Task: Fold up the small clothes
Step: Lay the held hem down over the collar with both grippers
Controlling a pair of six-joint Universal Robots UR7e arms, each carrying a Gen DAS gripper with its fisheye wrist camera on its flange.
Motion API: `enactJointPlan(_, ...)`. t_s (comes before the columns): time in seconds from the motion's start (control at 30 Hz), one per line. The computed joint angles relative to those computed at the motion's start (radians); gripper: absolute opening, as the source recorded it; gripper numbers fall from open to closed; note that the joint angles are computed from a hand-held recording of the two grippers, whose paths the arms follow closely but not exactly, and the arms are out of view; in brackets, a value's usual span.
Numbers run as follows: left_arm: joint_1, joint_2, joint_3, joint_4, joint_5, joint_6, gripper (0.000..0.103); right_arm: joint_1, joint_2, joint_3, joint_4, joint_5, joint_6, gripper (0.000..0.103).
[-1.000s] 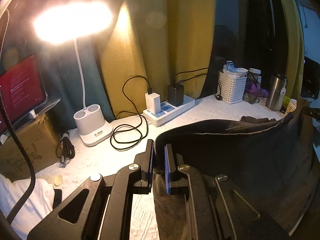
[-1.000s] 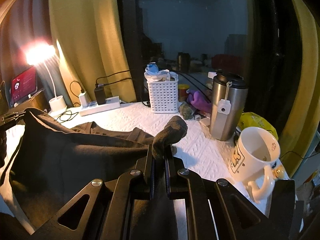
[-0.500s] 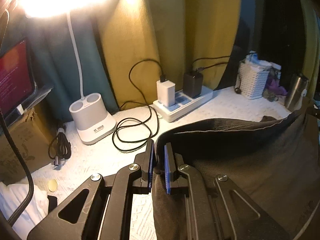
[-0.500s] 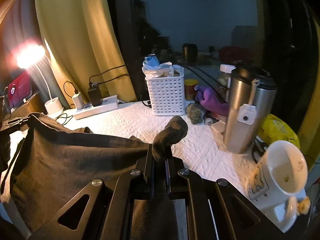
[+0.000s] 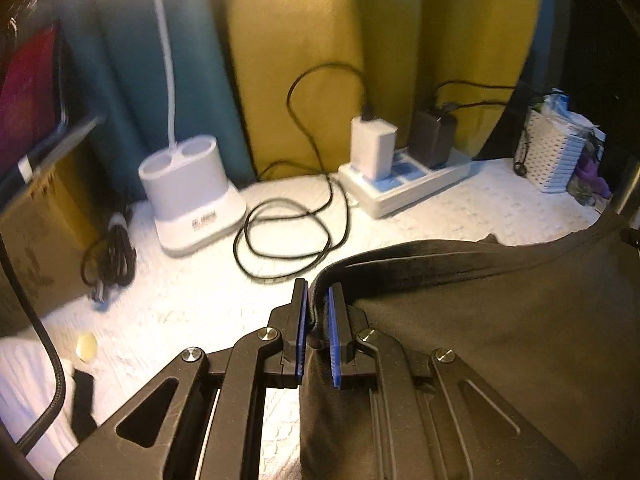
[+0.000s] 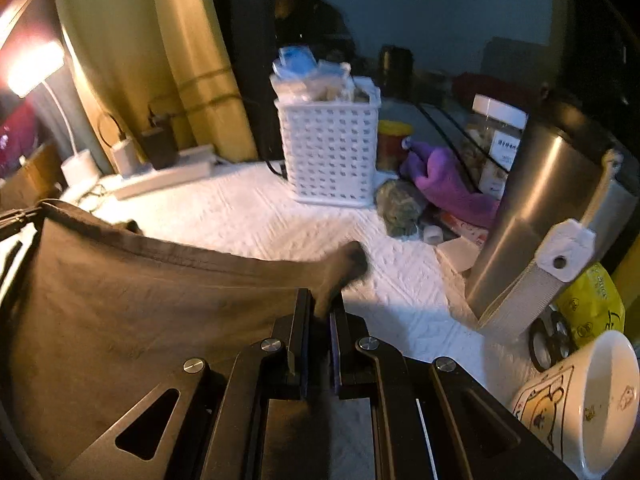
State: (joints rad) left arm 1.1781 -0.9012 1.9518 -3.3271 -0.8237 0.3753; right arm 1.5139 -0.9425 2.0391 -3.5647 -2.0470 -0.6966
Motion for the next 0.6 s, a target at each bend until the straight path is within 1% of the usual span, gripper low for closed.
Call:
enactJointPlan(0.1, 0.019, 0.003, -0.011, 0.037, -0.010, -0.006, 0.008, 0.001, 0.025, -0.015, -0.028, -0.041, -0.014, 0.008)
enactJointPlan(0.17, 0.032, 0.002, -0.024, 0.074, -0.035, 0.005, 0.008, -0.006, 0.036, -0.022, -0.036, -0.049, -0.008, 0.008)
enactJointPlan(0.33, 0.058, 0.020, -0.065, 0.128, -0.068, 0.075, 0.008, -0.008, 0.088, -0.051, -0.067, -0.123, -0.009, 0.008)
enactJointPlan(0.37, 0.065, 0.023, -0.073, 0.132, -0.082, 0.088, 0.008, -0.010, 0.096, -0.053, -0.072, -0.131, -0.012, 0.008)
enactJointPlan(0.43, 0.078, 0.028, -0.083, 0.133, -0.109, 0.112, 0.008, -0.007, 0.119, -0.072, -0.080, -0.175, -0.014, 0.008)
enactJointPlan(0.5, 0.093, 0.038, -0.096, 0.138, -0.129, 0.127, 0.008, -0.003, 0.127, -0.081, -0.084, -0.191, -0.019, 0.008)
enactJointPlan(0.6, 0.102, 0.041, -0.103, 0.138, -0.143, 0.137, 0.009, 0.010, 0.152, -0.106, -0.110, -0.241, -0.043, 0.008)
